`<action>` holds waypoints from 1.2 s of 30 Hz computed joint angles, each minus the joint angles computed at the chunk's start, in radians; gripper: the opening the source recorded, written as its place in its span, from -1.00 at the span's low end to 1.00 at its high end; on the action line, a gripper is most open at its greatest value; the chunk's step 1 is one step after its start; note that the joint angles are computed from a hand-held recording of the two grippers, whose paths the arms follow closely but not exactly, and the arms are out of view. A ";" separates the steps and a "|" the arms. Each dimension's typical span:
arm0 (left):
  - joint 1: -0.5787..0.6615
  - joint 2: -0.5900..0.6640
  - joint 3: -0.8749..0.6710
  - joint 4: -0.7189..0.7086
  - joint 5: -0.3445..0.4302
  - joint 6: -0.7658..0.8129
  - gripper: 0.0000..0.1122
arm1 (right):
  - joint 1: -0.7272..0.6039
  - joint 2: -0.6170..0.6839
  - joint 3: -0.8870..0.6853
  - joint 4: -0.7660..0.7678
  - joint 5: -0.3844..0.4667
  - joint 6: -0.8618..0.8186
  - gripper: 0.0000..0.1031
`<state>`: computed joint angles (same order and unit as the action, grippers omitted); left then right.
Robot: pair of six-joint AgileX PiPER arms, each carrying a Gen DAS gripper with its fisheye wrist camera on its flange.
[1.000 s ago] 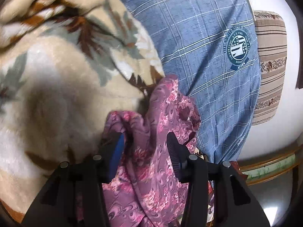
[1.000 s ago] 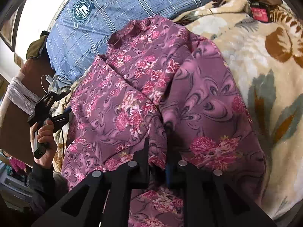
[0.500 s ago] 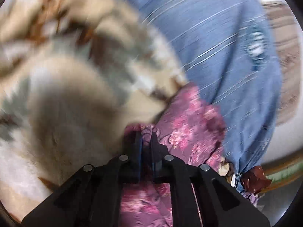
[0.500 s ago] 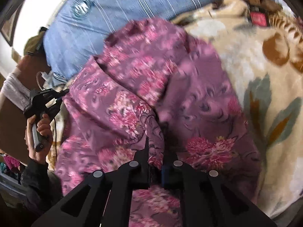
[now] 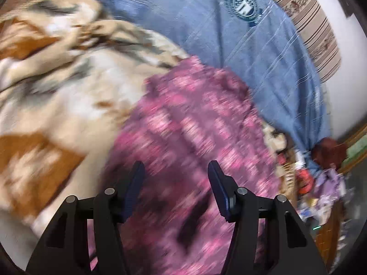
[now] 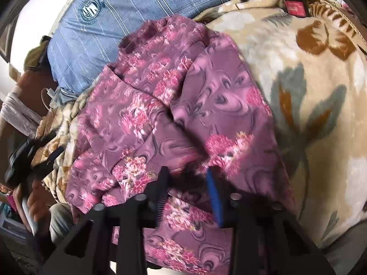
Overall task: Fold small clothes
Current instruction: 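Release the shirt with the right gripper while the left gripper grasps the folded side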
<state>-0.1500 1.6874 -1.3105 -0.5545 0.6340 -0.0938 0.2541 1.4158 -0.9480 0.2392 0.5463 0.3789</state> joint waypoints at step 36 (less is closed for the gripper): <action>0.317 -0.125 0.402 -0.653 0.386 0.425 -0.92 | 0.345 0.017 -0.046 0.212 -0.032 -0.166 0.09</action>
